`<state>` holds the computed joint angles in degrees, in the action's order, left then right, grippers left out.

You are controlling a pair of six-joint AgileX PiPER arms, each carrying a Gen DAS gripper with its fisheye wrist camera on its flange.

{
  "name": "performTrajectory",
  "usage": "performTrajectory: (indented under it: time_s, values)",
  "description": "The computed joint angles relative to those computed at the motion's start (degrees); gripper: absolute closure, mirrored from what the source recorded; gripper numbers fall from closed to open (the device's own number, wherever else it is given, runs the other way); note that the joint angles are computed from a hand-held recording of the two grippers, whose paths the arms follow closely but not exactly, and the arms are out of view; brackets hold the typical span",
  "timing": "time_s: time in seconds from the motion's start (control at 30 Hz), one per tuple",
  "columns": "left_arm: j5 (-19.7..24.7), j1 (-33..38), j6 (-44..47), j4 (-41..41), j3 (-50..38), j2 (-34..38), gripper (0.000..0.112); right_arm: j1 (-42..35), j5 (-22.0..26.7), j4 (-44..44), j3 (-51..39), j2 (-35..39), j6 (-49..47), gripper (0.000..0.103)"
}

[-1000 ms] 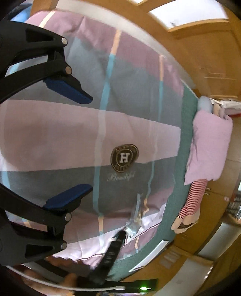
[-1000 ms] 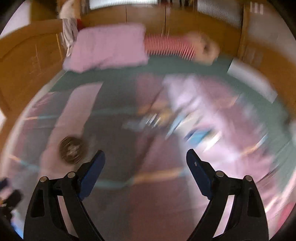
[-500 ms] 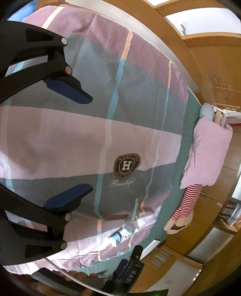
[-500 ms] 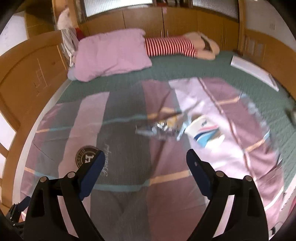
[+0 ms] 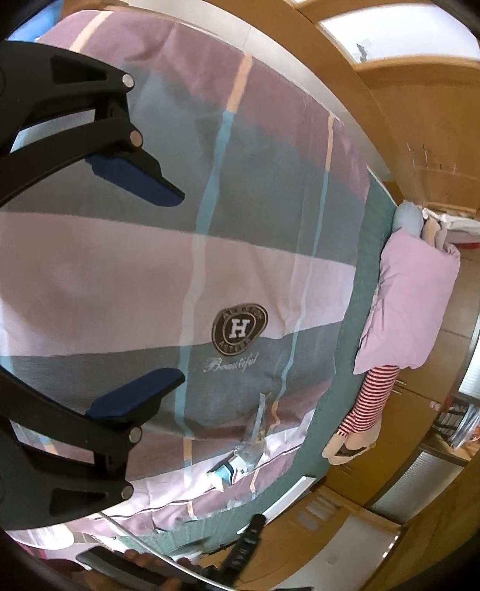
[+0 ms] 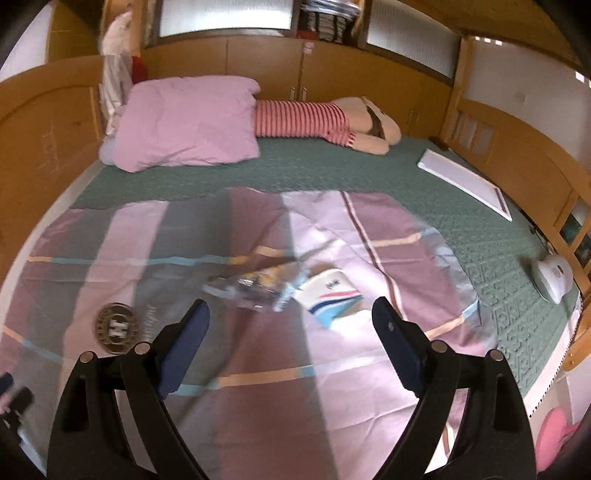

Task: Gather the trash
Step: 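Move both tools back over the bed toward the plastic bag and paper cup, then grasp the clear plastic bag with the left tool while the right tool grasps the white paper cup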

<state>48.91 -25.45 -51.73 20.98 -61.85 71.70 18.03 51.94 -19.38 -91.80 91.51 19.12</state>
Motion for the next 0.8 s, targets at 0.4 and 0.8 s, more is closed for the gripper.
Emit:
performTrajectory:
  time_s: [0.4,0.8]
  values:
    - [-6.1,-2.5,7.3,-3.5,-17.0,22.6,0.023,-16.2,-12.0,15.6,1.6,12.7,-18.4,0.010]
    - [-11.1,-0.9,11.6,-5.0,-19.8,26.4,0.021,-13.9,-4.1,27.3,-12.3,25.5,-41.3,0.032]
